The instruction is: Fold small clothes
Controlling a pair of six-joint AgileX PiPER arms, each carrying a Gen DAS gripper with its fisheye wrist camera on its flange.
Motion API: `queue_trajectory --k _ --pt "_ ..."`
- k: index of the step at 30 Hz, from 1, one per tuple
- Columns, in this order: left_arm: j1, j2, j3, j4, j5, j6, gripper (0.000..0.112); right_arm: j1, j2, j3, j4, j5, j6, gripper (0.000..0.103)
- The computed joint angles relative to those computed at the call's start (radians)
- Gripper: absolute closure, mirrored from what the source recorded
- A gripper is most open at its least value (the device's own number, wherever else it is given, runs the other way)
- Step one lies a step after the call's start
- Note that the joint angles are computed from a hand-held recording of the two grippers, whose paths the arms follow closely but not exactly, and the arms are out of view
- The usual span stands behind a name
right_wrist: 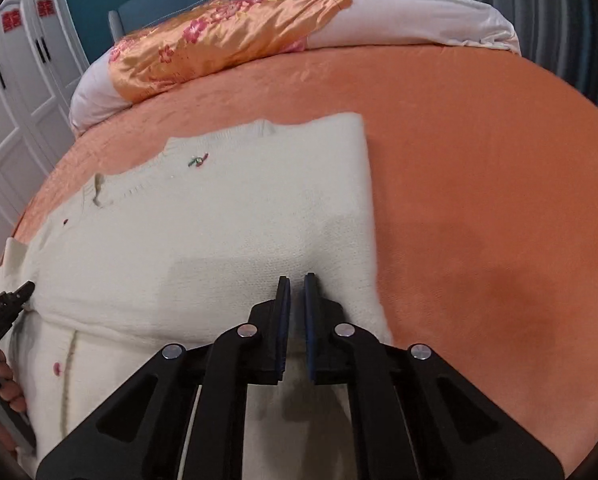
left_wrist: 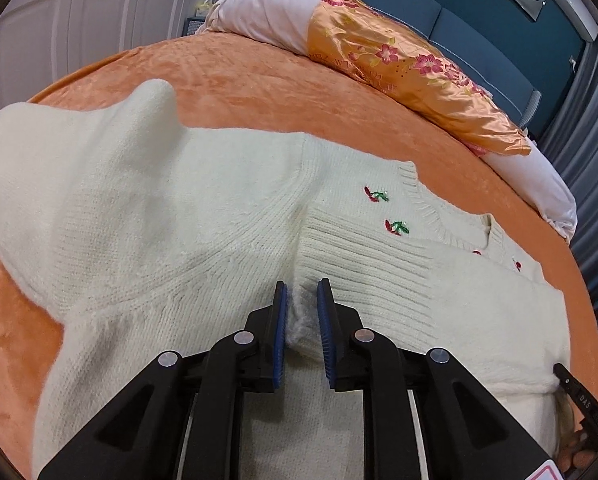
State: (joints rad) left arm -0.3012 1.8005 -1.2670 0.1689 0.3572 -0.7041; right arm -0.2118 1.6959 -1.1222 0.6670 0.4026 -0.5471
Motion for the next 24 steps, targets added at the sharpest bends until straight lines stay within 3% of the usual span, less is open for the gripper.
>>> queue_trajectory --k 5,7,9,12,14,18,20,24 --pt "0.065 -0.111 0.089 -0.227 -0.003 0.177 0.084 0.052 0.000 0.015 -0.159 -0.078 0.133 0.098" --pt "0.110 -0.193 0.153 -0.240 -0.007 0.202 0.081 0.038 -0.009 0.027 -0.119 -0.077 0.087 0.098" --pt "0.182 -0.262 0.193 -0.232 0.008 0.221 0.068 0.035 -0.012 0.032 -0.088 -0.078 0.061 0.098" --pt "0.360 -0.318 0.200 -0.240 0.057 0.298 0.056 0.022 -0.027 0.057 -0.011 -0.079 -0.014 0.098" --pt "0.504 -0.293 0.151 -0.245 0.111 0.348 0.050 0.024 -0.033 0.068 -0.013 -0.090 -0.014 0.098" --pt "0.734 -0.138 -0.029 -0.273 0.220 0.416 0.050 0.032 -0.035 0.075 -0.023 -0.105 -0.005 0.098" --pt "0.810 -0.058 -0.130 -0.278 0.266 0.382 0.050 0.033 -0.034 0.075 -0.021 -0.107 -0.005 0.098" --pt "0.886 0.073 -0.280 -0.425 0.360 0.425 0.050 0.038 -0.034 0.077 -0.036 -0.115 0.009 0.097"
